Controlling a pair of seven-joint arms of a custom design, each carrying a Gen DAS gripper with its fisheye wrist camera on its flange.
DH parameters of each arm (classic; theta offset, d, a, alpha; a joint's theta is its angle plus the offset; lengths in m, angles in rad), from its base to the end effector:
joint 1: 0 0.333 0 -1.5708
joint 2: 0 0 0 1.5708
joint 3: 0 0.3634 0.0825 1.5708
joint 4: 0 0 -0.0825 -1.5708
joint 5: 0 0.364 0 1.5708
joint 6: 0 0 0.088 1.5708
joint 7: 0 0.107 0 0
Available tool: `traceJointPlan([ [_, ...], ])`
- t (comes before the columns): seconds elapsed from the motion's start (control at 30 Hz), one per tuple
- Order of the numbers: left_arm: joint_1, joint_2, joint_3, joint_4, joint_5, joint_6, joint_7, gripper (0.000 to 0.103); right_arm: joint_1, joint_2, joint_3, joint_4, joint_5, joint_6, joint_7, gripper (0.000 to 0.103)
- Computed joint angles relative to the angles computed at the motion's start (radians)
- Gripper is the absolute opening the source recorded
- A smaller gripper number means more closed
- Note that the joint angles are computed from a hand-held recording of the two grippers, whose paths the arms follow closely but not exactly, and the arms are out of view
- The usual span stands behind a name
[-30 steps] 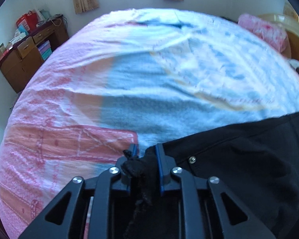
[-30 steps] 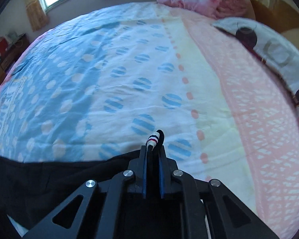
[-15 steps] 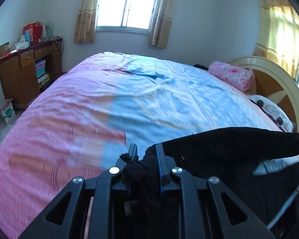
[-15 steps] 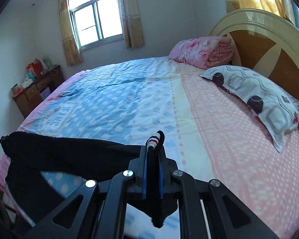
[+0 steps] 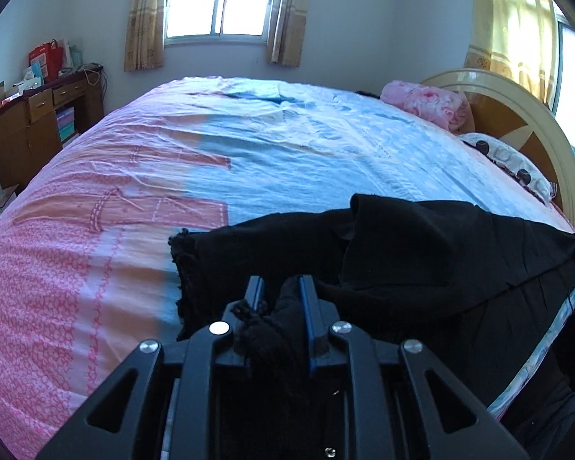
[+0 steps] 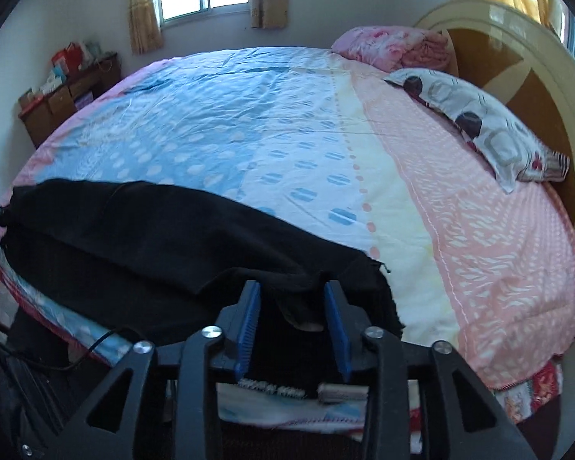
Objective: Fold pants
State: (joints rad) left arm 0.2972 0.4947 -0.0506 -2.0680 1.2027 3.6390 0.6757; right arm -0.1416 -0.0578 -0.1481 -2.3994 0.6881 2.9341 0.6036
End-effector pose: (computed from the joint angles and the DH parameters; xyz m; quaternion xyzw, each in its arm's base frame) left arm 0.5920 0.0292 0.3390 -0.5748 0.6964 -0.3775 0.2055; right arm 0.4698 -0.1835 0.4554 -0.6835 0.6561 -0.2439 0.2073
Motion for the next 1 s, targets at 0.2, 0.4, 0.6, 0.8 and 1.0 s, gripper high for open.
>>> traceJointPlan([
  [0.2,-0.019,-0.001,0.014,-0.013,-0.053,0.015,0.073,0.021,0.128,0.007,0.122,-0.047,-0.100,0.120,0.081,0.044],
  [0.4,-0.005,0.009,0.002,-0.006,-0.052,0.027,0.066,0.021,0.334,0.258,0.141,0.088,-0.084,0.164,0.048,0.044],
  [0.6,0.009,0.014,-0.005,0.007,-0.009,0.029,0.034,0.021,0.451,0.410,0.039,0.176,-0.266,0.158,0.152,0.044],
  [0.8,0.006,0.030,-0.005,0.060,0.054,0.008,-0.035,0.021,0.334,0.404,0.164,0.177,-0.209,0.160,0.071,0.016],
  [1.0,0.026,0.014,0.003,0.081,0.120,0.069,-0.108,0.021,0.318,0.354,0.191,0.145,-0.174,0.167,0.029,0.003],
])
